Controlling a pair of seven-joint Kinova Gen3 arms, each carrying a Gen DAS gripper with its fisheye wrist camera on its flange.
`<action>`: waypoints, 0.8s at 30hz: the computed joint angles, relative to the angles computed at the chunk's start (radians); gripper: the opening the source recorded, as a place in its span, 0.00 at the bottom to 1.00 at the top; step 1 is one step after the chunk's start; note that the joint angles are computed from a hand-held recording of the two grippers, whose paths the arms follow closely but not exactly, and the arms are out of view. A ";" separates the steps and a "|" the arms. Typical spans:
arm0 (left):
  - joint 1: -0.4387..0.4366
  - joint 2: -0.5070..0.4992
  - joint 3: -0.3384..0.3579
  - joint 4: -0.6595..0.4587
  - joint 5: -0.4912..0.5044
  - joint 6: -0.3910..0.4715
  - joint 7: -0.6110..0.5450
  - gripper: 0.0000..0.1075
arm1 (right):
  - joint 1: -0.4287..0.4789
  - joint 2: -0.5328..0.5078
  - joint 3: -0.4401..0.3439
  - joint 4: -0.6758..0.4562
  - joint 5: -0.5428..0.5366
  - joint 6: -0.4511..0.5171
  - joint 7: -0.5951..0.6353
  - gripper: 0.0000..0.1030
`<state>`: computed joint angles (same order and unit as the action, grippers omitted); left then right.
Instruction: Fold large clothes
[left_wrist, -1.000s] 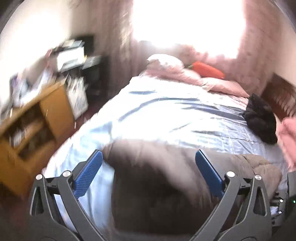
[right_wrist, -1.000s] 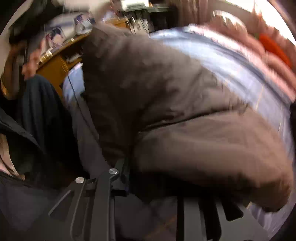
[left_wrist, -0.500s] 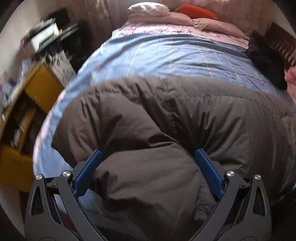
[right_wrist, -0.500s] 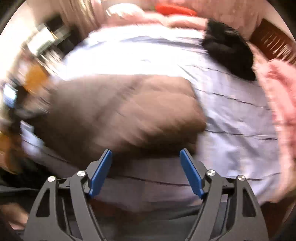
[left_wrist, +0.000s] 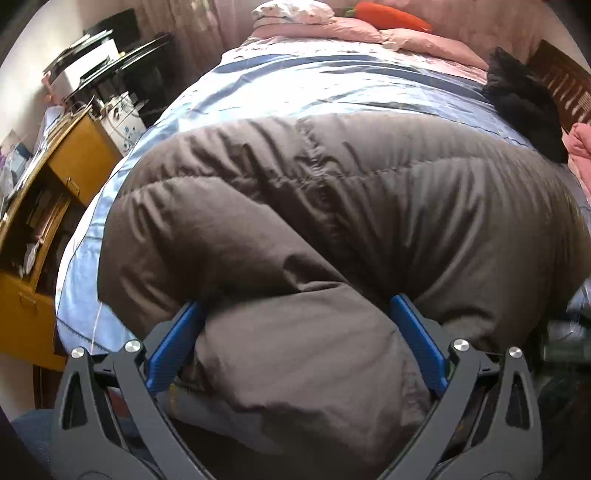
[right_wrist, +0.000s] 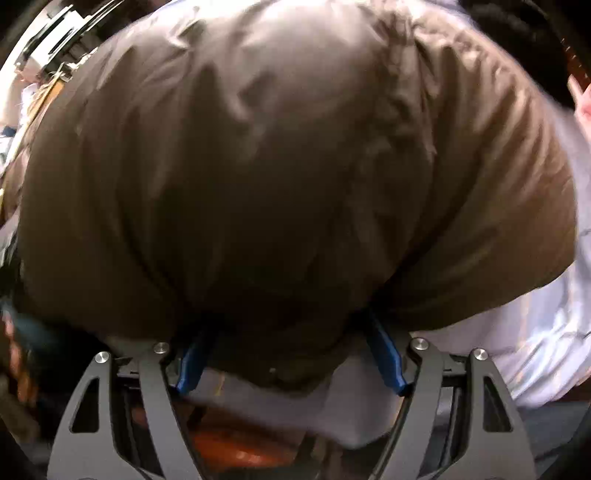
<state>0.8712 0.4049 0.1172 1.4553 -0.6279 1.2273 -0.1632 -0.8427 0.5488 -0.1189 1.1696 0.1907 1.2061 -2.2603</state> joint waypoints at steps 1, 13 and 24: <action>0.001 0.013 0.001 -0.015 -0.008 0.003 -0.006 0.94 | -0.015 0.013 0.011 -0.030 0.038 0.010 -0.010 0.73; -0.112 0.047 0.042 0.011 0.020 -0.139 0.018 0.94 | 0.191 -0.003 -0.125 0.045 0.016 -0.102 -0.148 0.87; 0.077 0.022 -0.020 -0.047 -0.191 0.131 0.153 0.94 | 0.235 -0.095 -0.250 0.059 0.266 -0.317 -0.013 0.43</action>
